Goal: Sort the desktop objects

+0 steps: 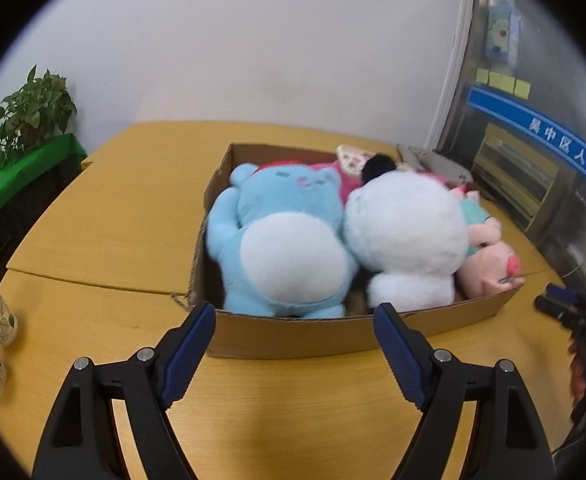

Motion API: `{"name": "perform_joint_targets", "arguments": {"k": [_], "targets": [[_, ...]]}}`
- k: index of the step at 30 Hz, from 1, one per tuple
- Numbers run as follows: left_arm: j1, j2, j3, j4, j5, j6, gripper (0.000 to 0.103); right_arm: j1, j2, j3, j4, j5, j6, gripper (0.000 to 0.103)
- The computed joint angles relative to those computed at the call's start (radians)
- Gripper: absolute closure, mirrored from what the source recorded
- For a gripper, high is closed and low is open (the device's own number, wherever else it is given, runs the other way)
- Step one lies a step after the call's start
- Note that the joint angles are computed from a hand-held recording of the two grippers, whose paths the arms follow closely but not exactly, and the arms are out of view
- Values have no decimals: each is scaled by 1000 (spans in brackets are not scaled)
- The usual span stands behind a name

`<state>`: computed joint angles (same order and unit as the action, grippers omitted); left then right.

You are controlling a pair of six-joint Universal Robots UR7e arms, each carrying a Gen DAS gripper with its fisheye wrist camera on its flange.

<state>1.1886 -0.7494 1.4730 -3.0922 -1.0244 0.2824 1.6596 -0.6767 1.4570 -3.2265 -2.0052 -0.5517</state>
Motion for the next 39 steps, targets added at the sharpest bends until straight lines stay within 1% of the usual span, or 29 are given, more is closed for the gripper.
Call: {"name": "perform_joint_targets", "arguments": {"k": [2, 4, 6, 8, 12, 15, 20, 23, 26, 30, 33, 37, 39], "targets": [[-16, -10, 25, -11, 9, -22, 21, 27, 11, 10, -10, -54, 6, 0], [-30, -14, 42, 1, 33, -25, 21, 45, 15, 24, -10, -89, 18, 0], [-40, -18, 58, 20, 51, -34, 21, 59, 19, 37, -9, -114, 25, 0], [-45, -20, 69, 49, 56, -62, 21, 71, 22, 49, -15, -138, 27, 0], [-55, -16, 82, 65, 62, -112, 21, 87, 29, 55, -16, -178, 31, 0], [-59, -14, 81, 80, 59, -129, 21, 94, 25, 61, -13, -179, 29, 0], [-69, -1, 71, 89, 84, -129, 21, 97, 22, 64, -8, -179, 27, 0], [-68, 3, 64, 106, 80, -137, 21, 100, 29, 55, -6, -182, 24, 0], [-72, 11, 63, 100, 96, -131, 21, 100, 34, 47, -3, -184, 22, 0], [-73, 13, 64, 103, 88, -135, 21, 97, 39, 37, -1, -189, 21, 0], [-78, 21, 62, 99, 106, -122, 21, 97, 44, 32, -12, -190, 13, 0], [-88, 32, 64, 82, 137, -98, 21, 91, 37, 45, -27, -142, -2, 0], [-92, 37, 64, 72, 152, -93, 21, 90, 41, 43, -33, -136, -17, 0]]}}
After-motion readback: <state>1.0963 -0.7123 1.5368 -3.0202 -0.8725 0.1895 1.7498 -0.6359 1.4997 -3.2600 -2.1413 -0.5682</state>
